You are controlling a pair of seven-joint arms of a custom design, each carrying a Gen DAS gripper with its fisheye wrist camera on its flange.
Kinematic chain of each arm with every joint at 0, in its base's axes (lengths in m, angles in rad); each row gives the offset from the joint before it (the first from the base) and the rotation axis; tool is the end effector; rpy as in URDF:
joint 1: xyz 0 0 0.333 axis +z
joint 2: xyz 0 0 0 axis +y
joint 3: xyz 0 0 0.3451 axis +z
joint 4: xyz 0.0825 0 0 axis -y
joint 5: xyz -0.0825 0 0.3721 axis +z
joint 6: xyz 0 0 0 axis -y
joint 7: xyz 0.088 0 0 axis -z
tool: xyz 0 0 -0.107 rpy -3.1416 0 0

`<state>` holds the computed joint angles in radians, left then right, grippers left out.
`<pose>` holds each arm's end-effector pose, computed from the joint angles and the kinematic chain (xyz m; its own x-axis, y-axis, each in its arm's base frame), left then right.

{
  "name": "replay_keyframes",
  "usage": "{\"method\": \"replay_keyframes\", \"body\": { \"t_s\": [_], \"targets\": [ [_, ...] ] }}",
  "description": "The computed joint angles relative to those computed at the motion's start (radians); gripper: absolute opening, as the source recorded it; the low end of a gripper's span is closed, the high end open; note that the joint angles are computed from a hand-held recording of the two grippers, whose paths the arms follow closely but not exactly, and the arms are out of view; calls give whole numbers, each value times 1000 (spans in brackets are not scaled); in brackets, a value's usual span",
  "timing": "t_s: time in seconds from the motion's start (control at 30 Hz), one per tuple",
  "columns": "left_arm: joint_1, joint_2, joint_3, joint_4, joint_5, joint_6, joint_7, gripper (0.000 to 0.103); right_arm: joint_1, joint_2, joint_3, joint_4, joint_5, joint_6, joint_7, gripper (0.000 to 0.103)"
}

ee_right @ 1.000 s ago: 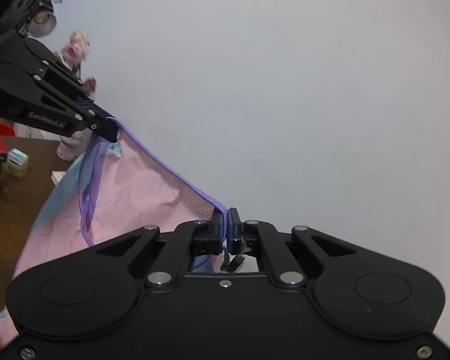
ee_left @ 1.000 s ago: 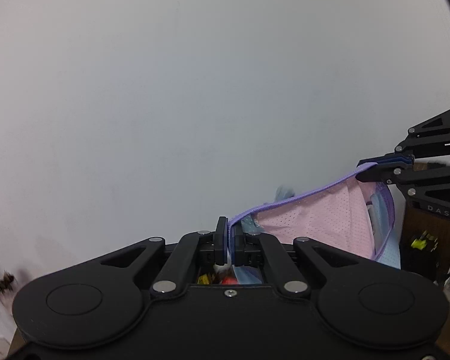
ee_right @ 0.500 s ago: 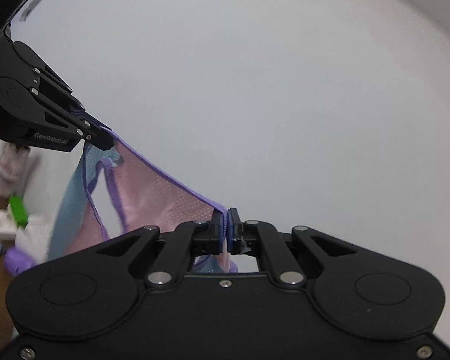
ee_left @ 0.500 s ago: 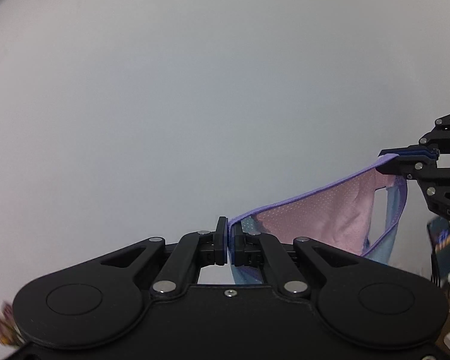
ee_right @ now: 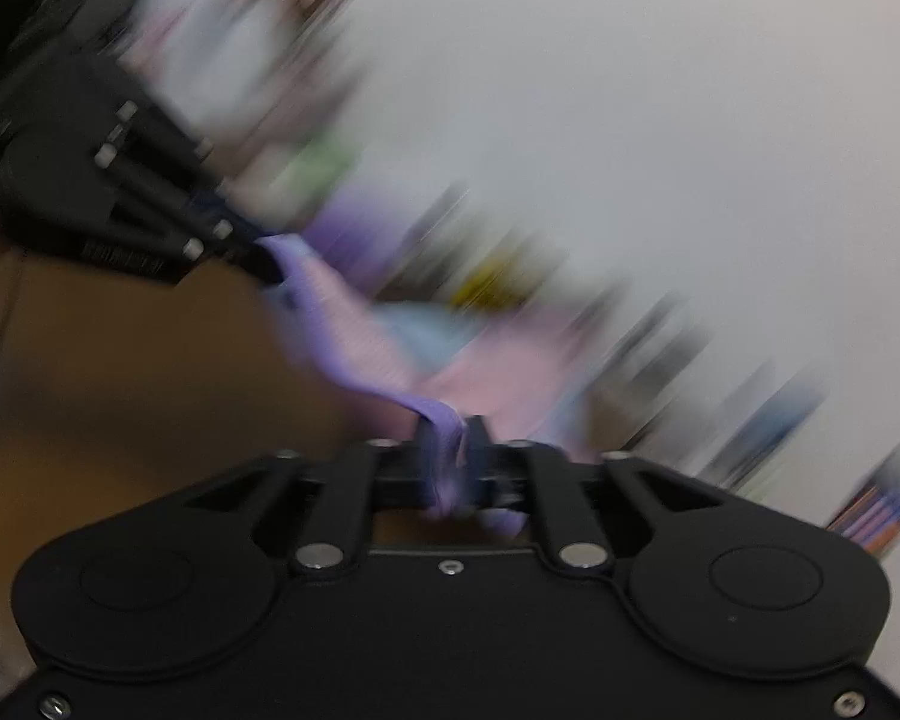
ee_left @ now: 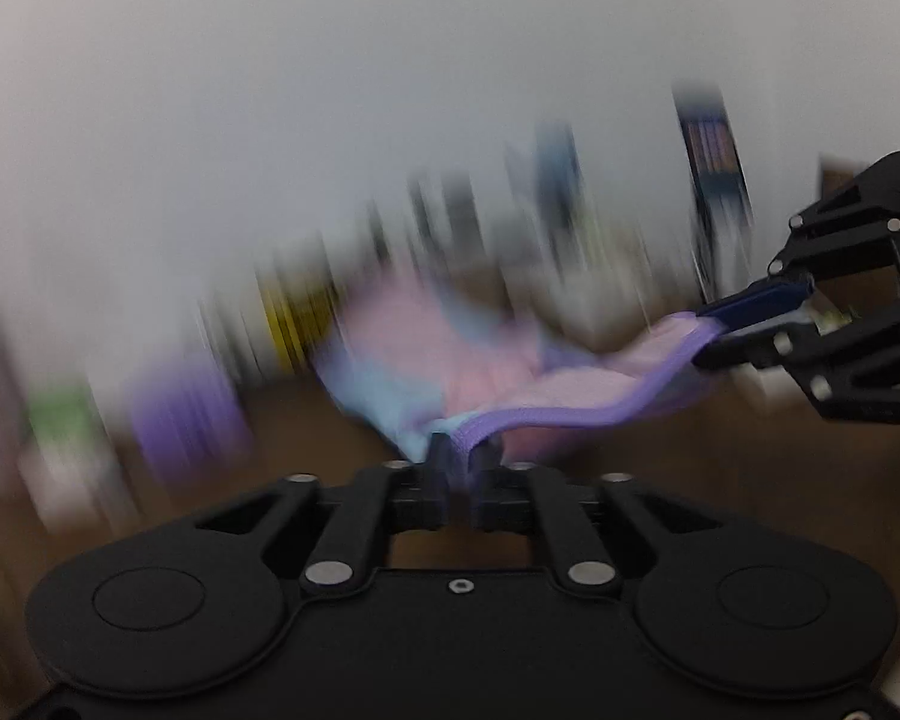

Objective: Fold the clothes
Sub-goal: 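Lay the garment flat on the table and open both tools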

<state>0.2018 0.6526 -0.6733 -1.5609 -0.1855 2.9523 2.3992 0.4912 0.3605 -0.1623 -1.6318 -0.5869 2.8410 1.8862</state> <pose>0.7217 -0.2084 0.4509 -0.7095 -0.6973 -0.1019 -0.3596 0.4826 -0.7986 0.6524 0.2734 0.5383 0.3396 -0.8742 0.3470 -0.5021 -0.4804 -0.7191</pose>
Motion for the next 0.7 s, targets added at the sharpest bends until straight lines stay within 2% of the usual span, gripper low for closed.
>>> {"method": "replay_keyframes", "body": {
  "t_s": [0.03,0.07,0.1,0.13,0.17,0.2,0.23,0.3,0.33,0.37,0.43,0.5,0.53,0.57,0.6,0.67,0.7],
  "targets": [
    [36,-5,-14,-41,-17,4,4,23,-53,-25,72,-77,87,27,-41,32],
    [78,-12,-29,-79,-40,-2,3,32,-90,-45,126,-151,211,57,-113,43],
    [132,-25,-67,-101,-71,-20,8,37,-101,-69,145,-214,266,93,-117,64],
    [186,-41,-109,-112,-116,-50,21,48,-84,-85,130,-241,272,116,-99,72],
    [212,-47,-134,-88,-133,-79,26,60,-40,-95,79,-254,234,138,-52,77],
    [232,-79,-149,-77,-178,-106,60,64,18,-107,9,-268,163,169,28,77],
    [218,-87,-147,-43,-171,-115,54,69,71,-107,-59,-265,83,189,109,77],
    [132,-75,-91,52,-151,-132,34,70,156,-122,-168,-255,-75,200,278,77],
    [103,-64,-69,81,-149,-147,29,70,172,-149,-183,-265,-124,189,326,77],
    [75,-53,-47,112,-146,-163,25,70,164,-147,-181,-253,-135,186,354,76],
    [22,-27,-7,170,-144,-188,23,70,98,-107,-132,-206,-74,182,335,73],
    [-26,5,25,221,-145,-202,33,69,43,-90,-86,-201,-27,191,319,64],
    [-51,27,45,261,-141,-239,32,67,34,-97,-78,-213,-13,193,321,61],
    [-78,52,67,311,-134,-293,28,58,27,-104,-71,-223,-1,191,324,52],
    [-113,71,99,350,-122,-326,12,54,3,-93,-48,-218,40,185,313,46],
    [-173,107,164,431,-99,-391,-18,45,-31,-63,-26,-199,111,179,292,44],
    [-195,124,191,471,-94,-426,-31,45,-38,-52,-22,-192,138,175,280,42]
  ]
}}
